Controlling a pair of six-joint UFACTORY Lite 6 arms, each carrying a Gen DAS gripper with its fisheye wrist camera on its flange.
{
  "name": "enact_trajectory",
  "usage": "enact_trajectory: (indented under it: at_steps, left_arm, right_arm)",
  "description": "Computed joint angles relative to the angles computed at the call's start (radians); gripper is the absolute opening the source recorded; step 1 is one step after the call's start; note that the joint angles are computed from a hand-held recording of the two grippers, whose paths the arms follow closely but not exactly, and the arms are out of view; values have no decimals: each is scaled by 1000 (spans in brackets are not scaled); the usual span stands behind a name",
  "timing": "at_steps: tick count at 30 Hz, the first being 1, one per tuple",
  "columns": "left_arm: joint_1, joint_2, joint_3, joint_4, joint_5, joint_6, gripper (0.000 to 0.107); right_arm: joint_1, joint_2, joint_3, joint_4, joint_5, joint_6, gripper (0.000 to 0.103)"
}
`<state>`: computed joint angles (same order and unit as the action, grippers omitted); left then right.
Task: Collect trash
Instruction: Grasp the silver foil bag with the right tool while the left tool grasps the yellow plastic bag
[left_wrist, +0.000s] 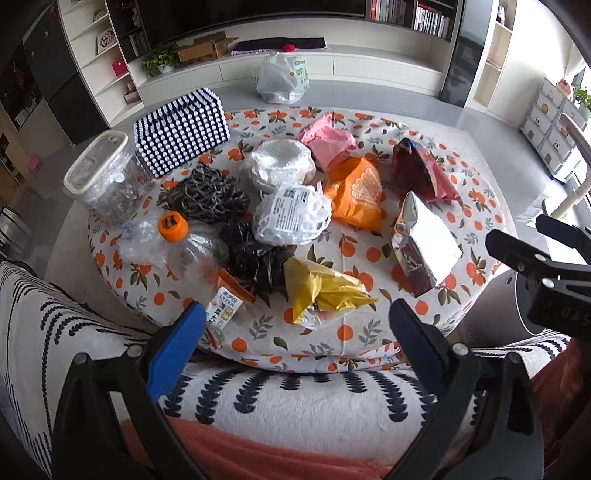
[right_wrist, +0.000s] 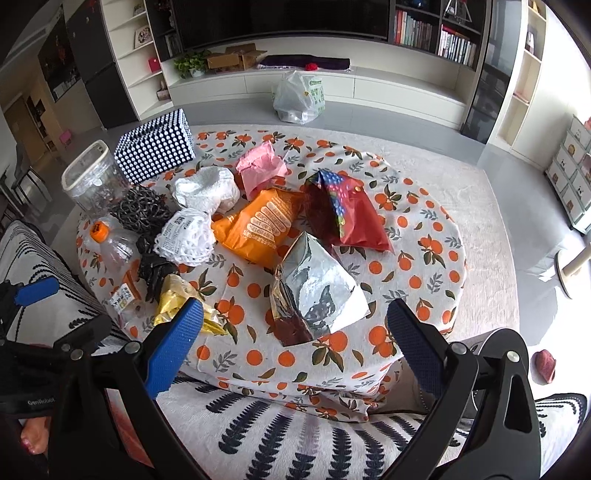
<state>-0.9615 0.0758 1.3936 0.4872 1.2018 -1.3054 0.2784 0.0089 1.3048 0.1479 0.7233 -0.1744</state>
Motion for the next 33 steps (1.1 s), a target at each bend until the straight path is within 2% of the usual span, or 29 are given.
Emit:
enact_trajectory:
  at_steps: [7,16,17,19,21,28,33]
  left_arm:
    - [115,86,-140,-96,-205,-39,99]
    - [181,213,-179,-114,-329,-116,96]
    - [189,222,-181,-117,-343,-113,94]
    - [203,243,-178,-137,-369,-89,64]
    - [222,243,-197,-155,-416,-75,60]
    - [227,292,-146,-110,-415,-52,41]
    - [275,329,-120,-106,-455,-13,40]
  right_arm:
    - [-23,227,42,52,-131,-125,96]
    - [-44,455,153,134,-188,-253,95]
    - [-45,473,162,129,-187,-248,94]
    - [-45,515,188,128,-176,-249,90]
    - [-40,539,195,121,-177,-246,89]
    - [-8,578,189,80,-189,-258,89]
    - [19,563,138,-12,-242,-215,90]
